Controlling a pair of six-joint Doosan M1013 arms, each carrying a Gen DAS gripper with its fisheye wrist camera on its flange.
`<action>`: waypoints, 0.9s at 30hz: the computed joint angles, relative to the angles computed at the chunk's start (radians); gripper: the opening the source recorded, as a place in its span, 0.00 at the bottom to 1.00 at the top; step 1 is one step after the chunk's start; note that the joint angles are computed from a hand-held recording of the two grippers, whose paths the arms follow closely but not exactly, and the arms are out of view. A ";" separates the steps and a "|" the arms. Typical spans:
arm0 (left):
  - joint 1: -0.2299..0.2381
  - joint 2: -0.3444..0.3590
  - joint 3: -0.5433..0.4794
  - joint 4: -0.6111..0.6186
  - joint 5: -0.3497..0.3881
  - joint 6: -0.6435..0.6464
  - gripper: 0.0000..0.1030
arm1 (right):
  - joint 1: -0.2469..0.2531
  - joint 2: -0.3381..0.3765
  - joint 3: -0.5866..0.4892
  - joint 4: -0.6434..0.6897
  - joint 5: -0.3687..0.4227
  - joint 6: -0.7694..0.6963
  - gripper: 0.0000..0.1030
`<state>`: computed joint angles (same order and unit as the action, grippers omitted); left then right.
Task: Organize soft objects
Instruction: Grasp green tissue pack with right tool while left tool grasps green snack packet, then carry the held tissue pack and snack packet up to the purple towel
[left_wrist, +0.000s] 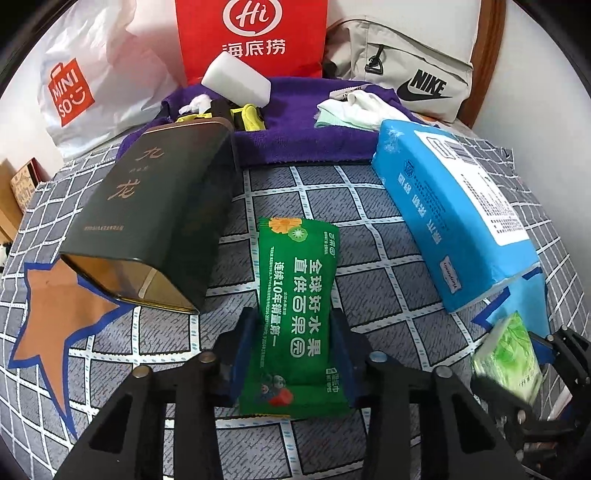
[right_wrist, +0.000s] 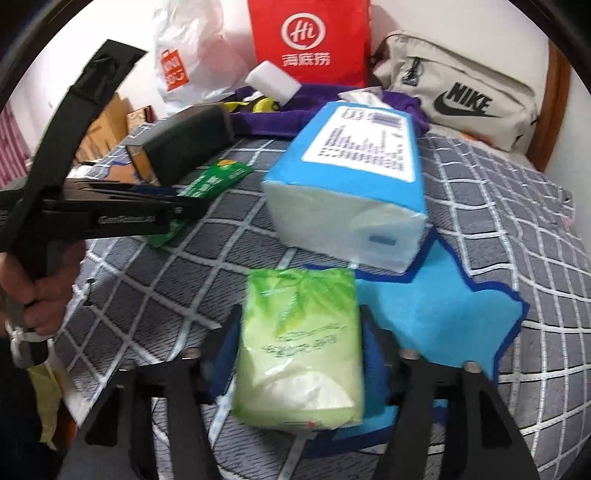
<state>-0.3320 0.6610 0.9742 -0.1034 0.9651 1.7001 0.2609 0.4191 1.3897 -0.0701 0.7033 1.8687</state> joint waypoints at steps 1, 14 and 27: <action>0.002 -0.002 0.003 -0.013 0.000 0.009 0.32 | -0.002 -0.002 0.003 0.009 -0.005 -0.001 0.51; 0.020 -0.032 0.048 -0.093 0.016 0.022 0.29 | 0.003 -0.005 0.017 -0.023 -0.034 0.046 0.51; 0.032 -0.062 0.081 -0.087 0.018 -0.021 0.28 | 0.000 -0.010 0.006 -0.007 0.008 0.068 0.50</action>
<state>-0.3003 0.5987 1.0557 -0.1906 0.9827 1.6787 0.2614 0.4090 1.3958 -0.0766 0.7114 1.9370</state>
